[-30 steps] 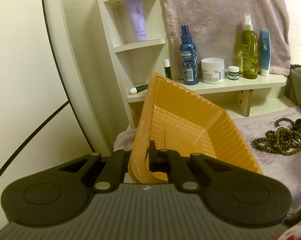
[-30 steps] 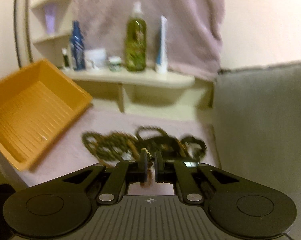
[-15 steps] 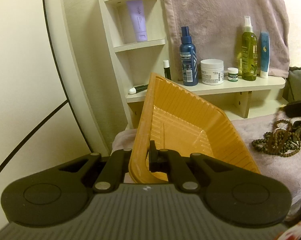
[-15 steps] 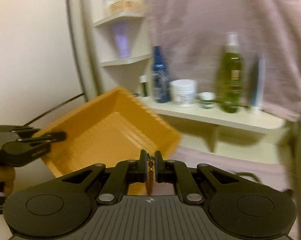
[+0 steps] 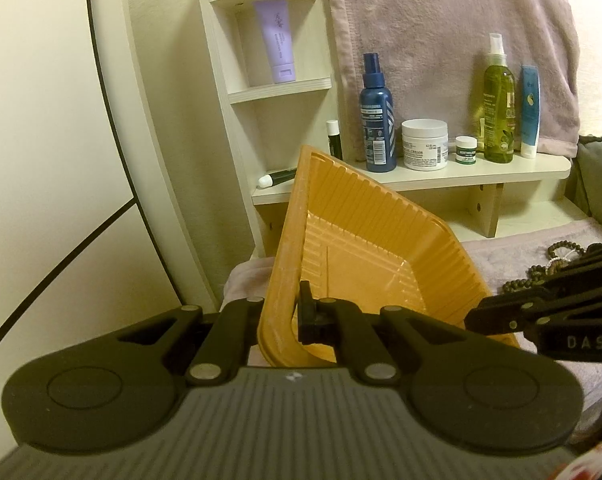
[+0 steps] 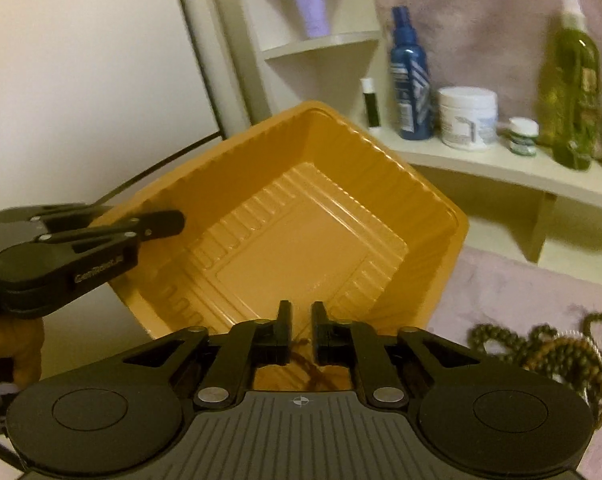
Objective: Organize jewelry
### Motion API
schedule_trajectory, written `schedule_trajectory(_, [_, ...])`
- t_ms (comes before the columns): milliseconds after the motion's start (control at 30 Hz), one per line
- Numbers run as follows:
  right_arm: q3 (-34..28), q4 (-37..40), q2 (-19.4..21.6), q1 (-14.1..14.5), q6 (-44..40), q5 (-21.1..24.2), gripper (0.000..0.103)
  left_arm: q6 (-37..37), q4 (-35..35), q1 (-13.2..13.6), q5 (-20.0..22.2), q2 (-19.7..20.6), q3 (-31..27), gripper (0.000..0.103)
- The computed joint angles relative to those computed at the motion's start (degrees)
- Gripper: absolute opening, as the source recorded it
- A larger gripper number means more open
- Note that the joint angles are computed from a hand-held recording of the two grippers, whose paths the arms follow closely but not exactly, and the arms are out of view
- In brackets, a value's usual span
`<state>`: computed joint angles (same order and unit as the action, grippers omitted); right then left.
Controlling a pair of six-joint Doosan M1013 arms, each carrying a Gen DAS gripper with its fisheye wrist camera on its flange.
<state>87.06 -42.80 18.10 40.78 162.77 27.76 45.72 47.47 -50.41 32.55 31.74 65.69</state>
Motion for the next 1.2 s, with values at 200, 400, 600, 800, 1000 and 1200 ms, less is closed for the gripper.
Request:
schedule_trajectory(200, [3.1, -10.28, -2.74, 1.02, 11.69, 5.66, 0.035, -0.19, 0.16, -0.06, 0.4, 0.08, -0.16, 0.004])
schedule_trajectory(400, [7.91, -15.5, -6.61, 2.43, 19.82, 18.69, 0.036, -0.15, 0.17, -0.07, 0.57, 0.13, -0.27, 0.004])
schedule_trajectory(600, [11.85, -14.27, -8.9, 3.45, 22.45, 32.96, 0.036, -0.06, 0.1, -0.04, 0.59, 0.15, -0.3, 0.004])
schedule_trajectory(800, [14.96, -12.69, -10.32, 3.26, 23.55, 40.07, 0.036, 0.15, 0.22, -0.11, 1.02, 0.27, -0.57, 0.004])
schedule_trajectory(1000, [16.12, -13.02, -10.98, 1.82, 23.59, 35.05, 0.039, 0.16, 0.71, -0.34, 1.7, 0.3, -0.68, 0.004])
schedule_trajectory(1200, [15.49, -14.18, -9.43, 1.08, 22.82, 31.12, 0.094, 0.48, 0.76, -0.44, 2.07, 0.3, -0.74, 0.004])
